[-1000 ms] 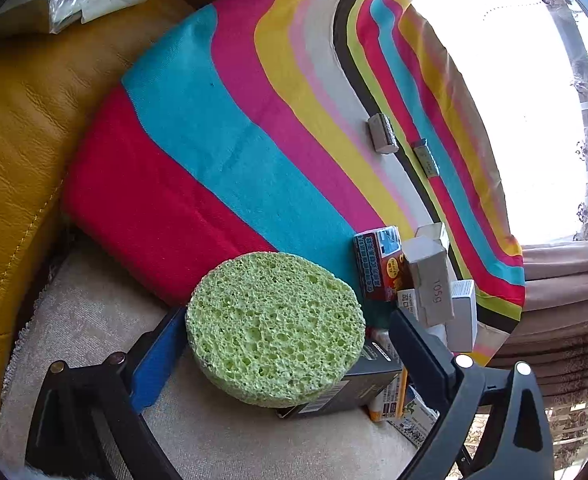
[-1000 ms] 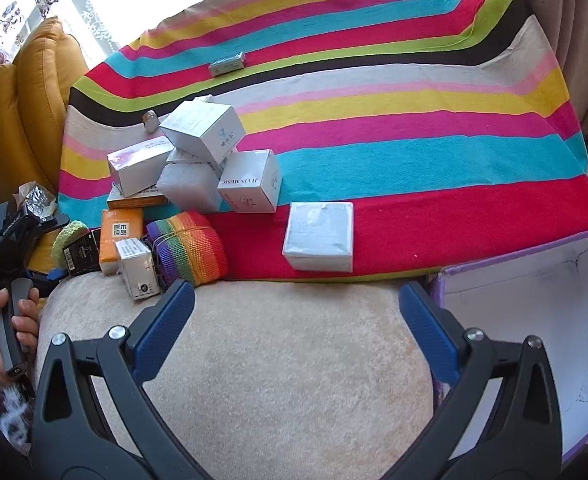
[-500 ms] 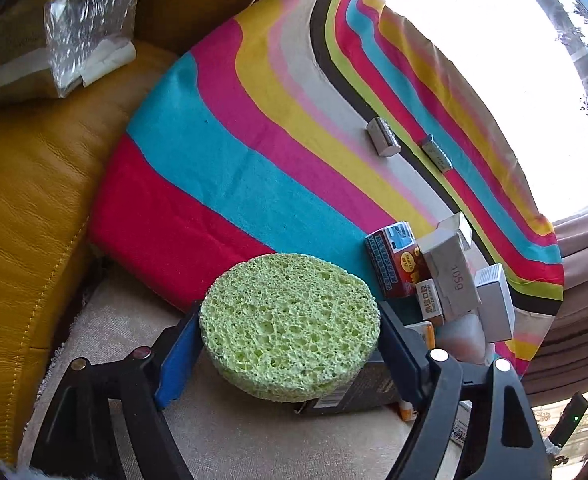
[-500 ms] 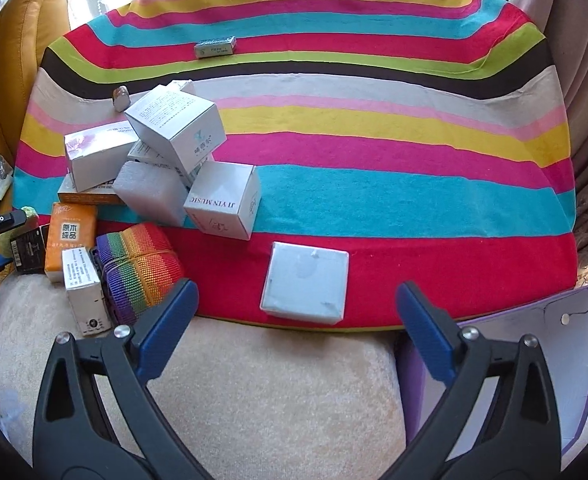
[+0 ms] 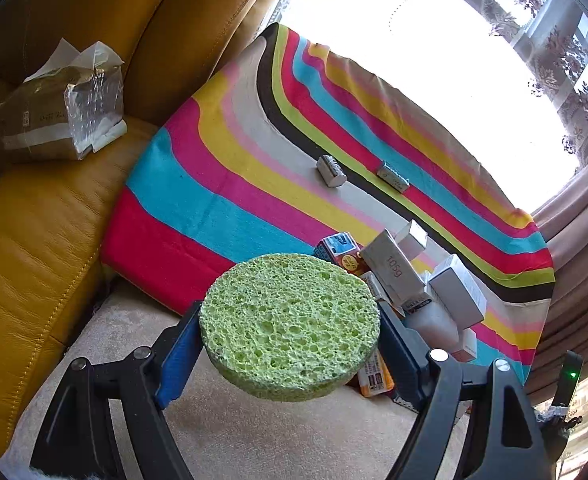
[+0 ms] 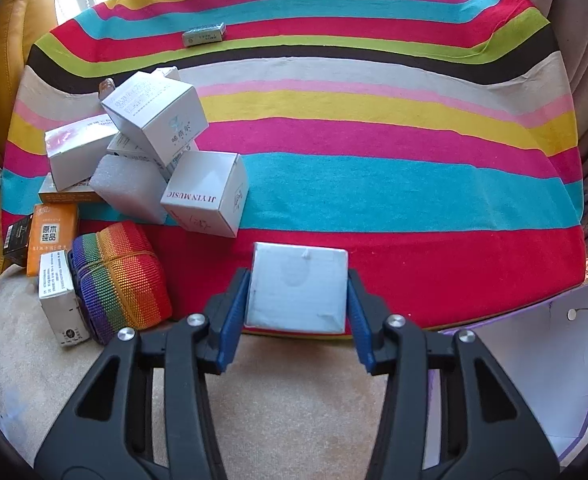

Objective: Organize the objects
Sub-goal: 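Carry sponge and white box to the purple box and release both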

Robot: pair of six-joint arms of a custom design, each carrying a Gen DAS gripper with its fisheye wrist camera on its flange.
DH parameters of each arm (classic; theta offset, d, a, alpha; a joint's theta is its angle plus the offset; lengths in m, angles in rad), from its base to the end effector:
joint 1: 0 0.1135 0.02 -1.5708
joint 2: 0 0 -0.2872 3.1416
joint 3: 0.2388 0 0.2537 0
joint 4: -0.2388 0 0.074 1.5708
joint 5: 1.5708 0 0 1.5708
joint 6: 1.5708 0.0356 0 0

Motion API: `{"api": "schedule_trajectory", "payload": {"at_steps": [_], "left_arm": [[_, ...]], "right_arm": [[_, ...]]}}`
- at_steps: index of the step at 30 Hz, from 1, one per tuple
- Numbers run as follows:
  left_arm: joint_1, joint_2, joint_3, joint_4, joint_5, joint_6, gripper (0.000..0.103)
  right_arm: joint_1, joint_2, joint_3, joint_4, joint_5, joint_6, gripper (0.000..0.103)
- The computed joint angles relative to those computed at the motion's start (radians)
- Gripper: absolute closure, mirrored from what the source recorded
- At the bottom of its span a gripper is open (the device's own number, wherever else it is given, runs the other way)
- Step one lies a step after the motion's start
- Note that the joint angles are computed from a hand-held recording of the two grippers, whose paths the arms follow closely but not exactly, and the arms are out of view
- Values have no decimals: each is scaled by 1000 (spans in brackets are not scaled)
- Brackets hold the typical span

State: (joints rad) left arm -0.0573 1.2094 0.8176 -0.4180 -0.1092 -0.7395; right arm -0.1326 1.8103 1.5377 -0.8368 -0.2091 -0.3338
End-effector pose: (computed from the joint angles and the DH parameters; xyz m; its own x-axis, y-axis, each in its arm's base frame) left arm 0.2444 -0.0101 0.2643 -0.5219 -0.6411 -0.5627 -0.5006 0.7643 -0.4065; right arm 0.3877 -0.0443 0.2865 -0.8509 -0.2098 -0.4815 -0.2551 0.9664 0.0297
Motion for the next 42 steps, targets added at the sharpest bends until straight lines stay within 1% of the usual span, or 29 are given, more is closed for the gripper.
{"api": "schedule_trajectory", "payload": {"at_steps": [2,9,13,18,23,28,31,36,42], "left_arm": [[-40,-6,5,-4,-28,-11,21],[-255,20,52,-31,-141,-56,21],[-374,72,112,-45,-207,-63,21],[-500,170,202,-56,-240,-61,21],[-604,297,317,-65,-241,-41,21],[-698,443,472,-88,-226,15,21],[-747,533,573,-108,-211,53,21],[-810,663,728,-154,-179,112,21],[-841,772,879,-207,-126,166,20]], "right_arm": [[-18,-30,-23,6,-22,0,52],[-115,-130,-115,20,-75,-30,52],[-209,-154,-136,3,-105,-78,54],[-331,-137,-130,-33,-136,-138,54],[-429,-105,-121,-56,-147,-197,54],[-500,-77,-92,-66,-149,-217,54],[-530,-76,-85,-49,-139,-224,54],[-581,-55,-49,-45,-140,-227,54],[-642,-33,-15,-44,-147,-231,54]]}}
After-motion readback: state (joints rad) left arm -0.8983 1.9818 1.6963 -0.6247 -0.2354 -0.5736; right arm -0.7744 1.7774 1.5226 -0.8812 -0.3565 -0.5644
